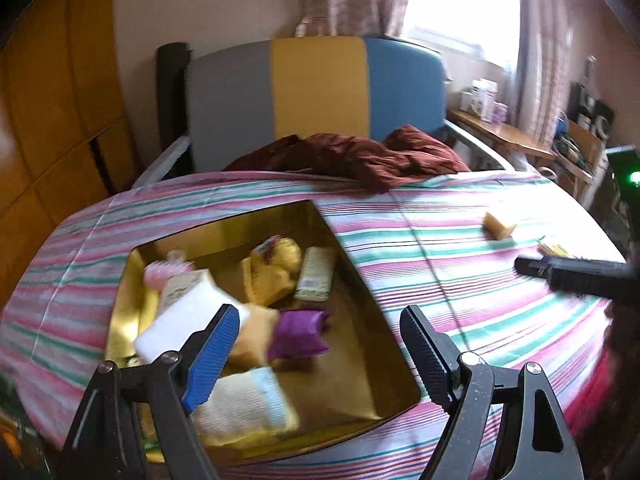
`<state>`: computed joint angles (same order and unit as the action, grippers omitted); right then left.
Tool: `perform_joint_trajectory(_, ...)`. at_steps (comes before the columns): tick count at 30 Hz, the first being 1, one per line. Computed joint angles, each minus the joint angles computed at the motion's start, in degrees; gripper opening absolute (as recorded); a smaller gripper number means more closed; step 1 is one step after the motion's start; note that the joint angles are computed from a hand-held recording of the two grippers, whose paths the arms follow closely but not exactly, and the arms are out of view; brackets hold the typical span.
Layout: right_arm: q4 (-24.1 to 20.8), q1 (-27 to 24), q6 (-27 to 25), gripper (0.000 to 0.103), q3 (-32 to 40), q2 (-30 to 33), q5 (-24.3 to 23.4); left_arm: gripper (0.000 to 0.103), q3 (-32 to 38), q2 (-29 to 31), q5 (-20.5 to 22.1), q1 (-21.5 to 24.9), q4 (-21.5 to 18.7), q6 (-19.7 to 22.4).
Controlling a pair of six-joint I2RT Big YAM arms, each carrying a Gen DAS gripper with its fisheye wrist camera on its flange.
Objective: Organize objects
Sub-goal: 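Move both open tools from the tray to the items on the sheet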
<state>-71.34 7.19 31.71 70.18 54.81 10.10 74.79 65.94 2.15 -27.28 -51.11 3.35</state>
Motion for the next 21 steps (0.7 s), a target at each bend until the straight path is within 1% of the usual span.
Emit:
perform_joint_trajectory(1,-1.16,-3.78,-1.2,0.056,-0.05,-1.03,-1.54,0.083,0.28,0.28,0.02,-0.81,-0.11,0.24)
perform_joint_trajectory(3,-3.22,-9.45,-3.9,0.057,0.28,-1.87,-4.11,0.083,1.05,1.12,0.32,-2.77,-0.46,0.86)
perform_joint_trajectory(4,-5.07,-13.16,-6.96,0.057,0.72,-2.1,-4.9,0.083,1.42,1.55,0.57,-3.51,-0.62,1.22)
perform_joint_trajectory(6,-7.84,-18.28,-12.56,0.058,1.39,-2.04,-5.45,0.083,2.17,2.43,1.04,-5.56,-0.88,2.02)
perform_joint_trajectory(7,-8.99,-22.19,-16.73,0.058,1.44,-2.3,-6.45,0.083,2.51,2.82,1.33,-6.39,-0.97,2.28)
perform_joint_trajectory(8,-9.41,-24.86,-19.67,0.065,1.39,-2.25,-7.39,0.083,3.1,3.54,1.82,-7.55,-1.19,2.64)
perform_joint_trajectory(9,-9.97,-27.7,-22.94,0.076,1.37,-2.08,-8.43,0.083,3.52,4.04,2.23,-8.3,-1.34,2.87)
perform_joint_trajectory(10,-11.17,-30.78,-27.09,0.079,1.52,-1.22,-9.16,0.083,3.9,4.51,2.68,-8.94,-1.46,3.08)
perform_joint_trajectory(11,-12.18,-32.69,-29.79,0.08,1.7,-0.42,-9.48,0.083,4.58,5.34,3.33,-9.95,-1.65,3.23)
perform_joint_trajectory(13,-13.8,-35.86,-34.97,0.08,1.67,1.35,-9.71,0.083,5.89,6.92,4.51,-11.5,-2.24,3.29)
perform_joint_trajectory(16,-14.66,-38.87,-41.58,0.08,1.24,4.21,-10.17,0.083,7.89,9.43,5.19,-13.96,-2.82,3.47)
perform_joint_trajectory(19,-15.11,-40.0,-45.34,0.08,0.93,6.52,-11.22,0.083,9.35,11.52,6.64,-15.63,-3.08,3.37)
perform_joint_trajectory(21,-15.06,-39.81,-47.39,0.08,0.84,8.31,-11.4,0.083,10.48,13.13,7.12,-16.71,-3.29,3.32)
